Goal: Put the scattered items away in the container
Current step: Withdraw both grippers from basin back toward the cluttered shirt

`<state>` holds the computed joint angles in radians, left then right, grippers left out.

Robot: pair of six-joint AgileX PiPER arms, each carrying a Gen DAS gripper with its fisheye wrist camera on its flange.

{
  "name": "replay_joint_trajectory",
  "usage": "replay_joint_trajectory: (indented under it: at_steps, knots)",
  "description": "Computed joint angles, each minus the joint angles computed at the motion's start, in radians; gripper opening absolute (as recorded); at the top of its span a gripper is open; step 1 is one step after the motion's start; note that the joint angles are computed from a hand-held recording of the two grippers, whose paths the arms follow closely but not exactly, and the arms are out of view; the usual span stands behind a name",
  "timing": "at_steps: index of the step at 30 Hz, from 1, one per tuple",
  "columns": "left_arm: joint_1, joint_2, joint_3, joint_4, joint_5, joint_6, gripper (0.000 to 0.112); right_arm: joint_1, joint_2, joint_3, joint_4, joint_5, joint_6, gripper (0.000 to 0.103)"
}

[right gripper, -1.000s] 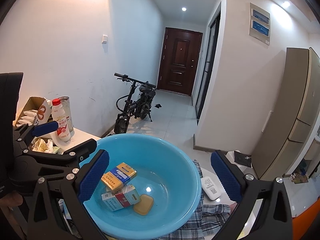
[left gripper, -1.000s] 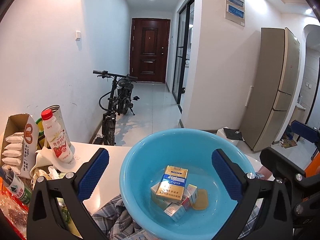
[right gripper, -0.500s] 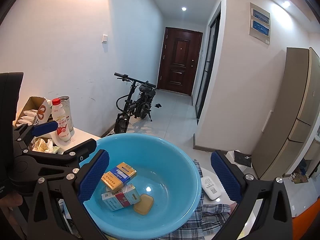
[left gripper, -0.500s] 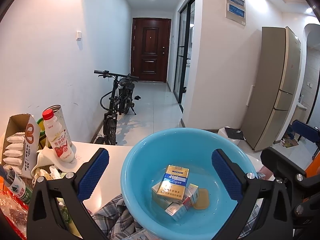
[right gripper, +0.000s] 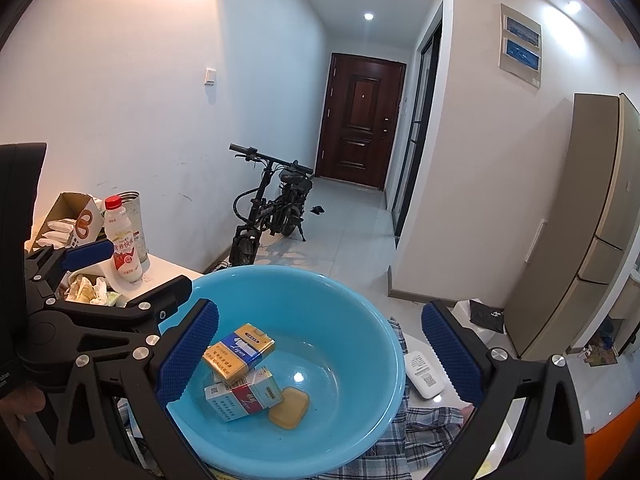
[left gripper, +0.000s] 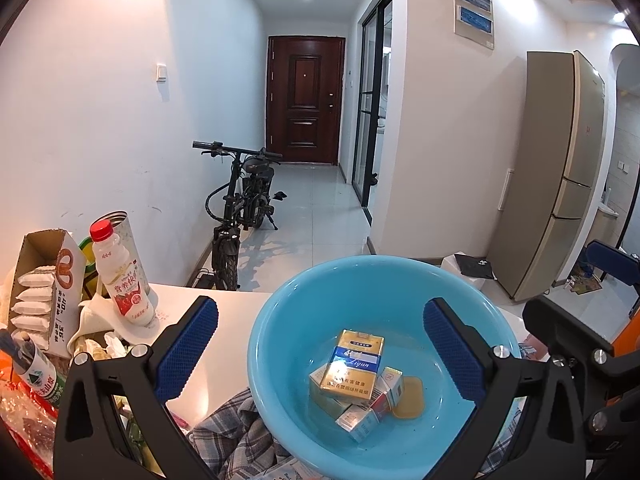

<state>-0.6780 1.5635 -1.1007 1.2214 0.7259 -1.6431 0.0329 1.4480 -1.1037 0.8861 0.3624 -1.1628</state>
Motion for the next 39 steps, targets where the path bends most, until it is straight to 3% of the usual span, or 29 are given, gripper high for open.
replay_joint_trajectory:
  at_steps: [16, 20, 25, 32, 34, 39]
  knots:
    - [-0.019, -0.022, 0.011, 0.020, 0.007, -0.003, 0.102, 0.003, 0.011, 0.001, 0.046, -0.003, -0.046, 0.103]
    - [-0.047, -0.059, 0.030, 0.033, 0.021, 0.006, 0.102, -0.026, -0.007, 0.007, 0.136, 0.053, -0.127, 0.103]
    - [-0.128, -0.106, 0.047, 0.088, 0.107, 0.002, 0.102, -0.076, -0.065, 0.050, 0.242, 0.122, -0.201, 0.103]
    - [-0.223, -0.181, 0.095, 0.099, 0.150, -0.008, 0.102, -0.123, -0.221, 0.166, 0.139, 0.125, -0.122, 0.103]
    - [-0.253, -0.189, 0.098, 0.060, 0.183, 0.024, 0.102, -0.171, -0.277, 0.219, 0.178, 0.161, -0.172, 0.103]
    - [-0.347, -0.233, 0.182, 0.009, 0.258, -0.030, 0.102, -0.371, -0.404, 0.360, 0.285, 0.353, -0.354, 0.103]
